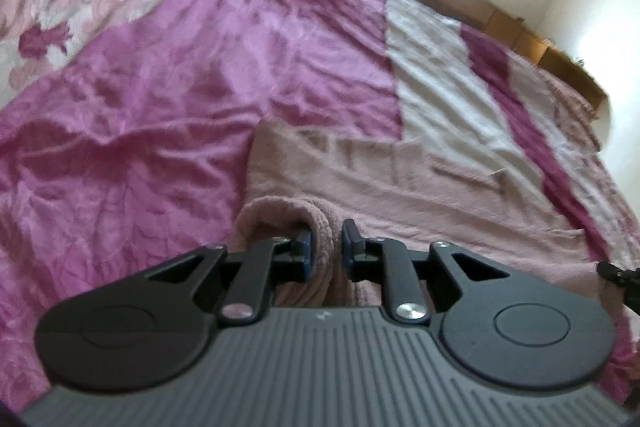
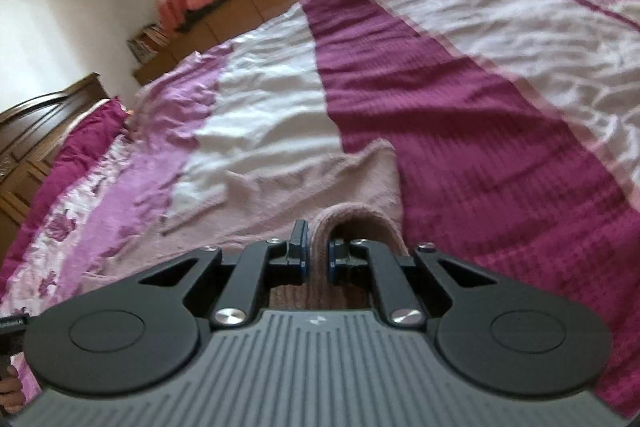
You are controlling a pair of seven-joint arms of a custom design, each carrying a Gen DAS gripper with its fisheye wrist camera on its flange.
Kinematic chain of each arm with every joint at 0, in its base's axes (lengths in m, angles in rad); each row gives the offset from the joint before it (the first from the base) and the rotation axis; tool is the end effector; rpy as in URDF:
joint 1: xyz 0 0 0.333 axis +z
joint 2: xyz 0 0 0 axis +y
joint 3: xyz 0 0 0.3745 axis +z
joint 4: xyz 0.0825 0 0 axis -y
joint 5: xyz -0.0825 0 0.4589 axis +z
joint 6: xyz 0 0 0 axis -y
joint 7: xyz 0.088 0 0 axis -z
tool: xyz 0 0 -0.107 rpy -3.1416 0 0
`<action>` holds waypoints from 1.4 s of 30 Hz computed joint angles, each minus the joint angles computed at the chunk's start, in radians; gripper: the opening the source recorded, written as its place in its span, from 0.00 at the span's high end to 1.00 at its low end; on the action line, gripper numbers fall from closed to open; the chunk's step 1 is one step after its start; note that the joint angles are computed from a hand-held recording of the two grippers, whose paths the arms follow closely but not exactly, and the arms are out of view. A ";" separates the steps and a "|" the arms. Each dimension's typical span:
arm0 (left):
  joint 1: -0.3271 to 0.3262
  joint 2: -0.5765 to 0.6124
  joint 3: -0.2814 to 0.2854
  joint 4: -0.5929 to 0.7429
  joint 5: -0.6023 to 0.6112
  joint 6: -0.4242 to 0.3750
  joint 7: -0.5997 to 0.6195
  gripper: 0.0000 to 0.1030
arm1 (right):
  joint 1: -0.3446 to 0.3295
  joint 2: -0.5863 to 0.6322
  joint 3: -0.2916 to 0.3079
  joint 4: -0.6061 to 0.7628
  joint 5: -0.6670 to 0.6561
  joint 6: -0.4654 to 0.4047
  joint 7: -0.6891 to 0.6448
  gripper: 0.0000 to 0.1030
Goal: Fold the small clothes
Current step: 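Lift the hem with both tools and fold it toward the collar, then lay the held hem over the collar and open both tools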
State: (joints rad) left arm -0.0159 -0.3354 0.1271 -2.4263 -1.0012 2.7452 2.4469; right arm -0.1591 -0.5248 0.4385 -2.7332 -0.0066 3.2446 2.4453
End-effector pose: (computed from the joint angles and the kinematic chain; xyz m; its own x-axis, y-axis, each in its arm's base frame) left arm 0.5130 0.0947 0.5072 -0.0811 -0.9429 0.3231 -0.6806 -0.1844 -0.7091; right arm 0.4265 0.1341 0.4904 -0.2326 -0.8414 -0.4877 -0.4853 0.5350 -0.6915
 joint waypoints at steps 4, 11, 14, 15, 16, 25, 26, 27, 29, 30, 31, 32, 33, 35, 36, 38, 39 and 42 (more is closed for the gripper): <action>0.014 0.000 -0.003 -0.008 0.047 -0.005 -0.004 0.64 | -0.041 0.030 0.042 0.002 0.006 -0.003 0.036 0.89; 0.009 -0.074 0.045 -0.049 0.048 -0.082 0.055 0.60 | 0.001 0.017 0.008 -0.013 0.025 0.001 0.048 0.70; 0.001 -0.093 0.065 -0.064 -0.001 -0.087 0.097 0.61 | 0.030 -0.027 -0.009 -0.029 0.014 -0.027 0.043 0.65; 0.002 -0.092 0.069 -0.064 -0.014 -0.091 0.102 0.62 | 0.040 -0.038 -0.014 -0.033 0.009 -0.034 0.044 0.64; 0.005 -0.088 0.069 -0.062 -0.022 -0.098 0.100 0.62 | 0.049 -0.051 -0.017 -0.040 0.005 -0.040 0.046 0.63; 0.046 -0.079 0.053 -0.057 -0.150 -0.045 0.086 0.91 | 0.100 -0.169 -0.019 -0.088 -0.047 -0.101 0.088 0.55; 0.053 -0.078 0.054 -0.055 -0.142 -0.052 0.074 0.91 | 0.110 -0.179 -0.026 -0.093 -0.052 -0.106 0.090 0.55; 0.058 -0.078 0.054 -0.053 -0.129 -0.065 0.064 0.91 | 0.119 -0.186 -0.033 -0.096 -0.057 -0.111 0.090 0.54; 0.066 -0.083 0.058 -0.052 -0.102 -0.100 0.062 0.91 | 0.137 -0.201 -0.046 -0.103 -0.065 -0.129 0.092 0.54; 0.069 -0.089 0.058 -0.053 -0.090 -0.117 0.061 0.89 | 0.143 -0.208 -0.051 -0.107 -0.068 -0.134 0.096 0.53; 0.071 -0.093 0.057 -0.055 -0.083 -0.125 0.056 0.89 | 0.150 -0.218 -0.056 -0.112 -0.069 -0.139 0.101 0.50; 0.070 -0.098 0.056 -0.058 -0.083 -0.129 0.055 0.88 | 0.156 -0.228 -0.059 -0.117 -0.070 -0.144 0.107 0.50; 0.069 -0.101 0.056 -0.060 -0.082 -0.134 0.056 0.88 | 0.160 -0.232 -0.064 -0.120 -0.072 -0.147 0.111 0.50; 0.072 -0.101 0.054 -0.060 -0.064 -0.150 0.044 0.87 | 0.173 -0.242 -0.076 -0.126 -0.075 -0.155 0.115 0.50; 0.073 -0.101 0.052 -0.061 -0.058 -0.154 0.038 0.86 | 0.177 -0.244 -0.081 -0.127 -0.078 -0.158 0.115 0.50; 0.074 -0.101 0.053 -0.064 -0.048 -0.169 0.030 0.85 | 0.187 -0.243 -0.091 -0.126 -0.082 -0.163 0.113 0.50; 0.076 -0.103 0.053 -0.066 -0.044 -0.173 0.027 0.82 | 0.188 -0.242 -0.093 -0.125 -0.085 -0.165 0.114 0.50; 0.081 -0.105 0.046 -0.074 -0.021 -0.175 0.017 0.76 | 0.183 -0.238 -0.089 -0.121 -0.091 -0.170 0.121 0.50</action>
State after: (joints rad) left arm 0.0648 -0.4399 0.1735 -2.4999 -1.0222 2.5704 2.4635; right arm 0.0244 -0.7632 0.3497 -2.8546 -0.0972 3.0743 2.5661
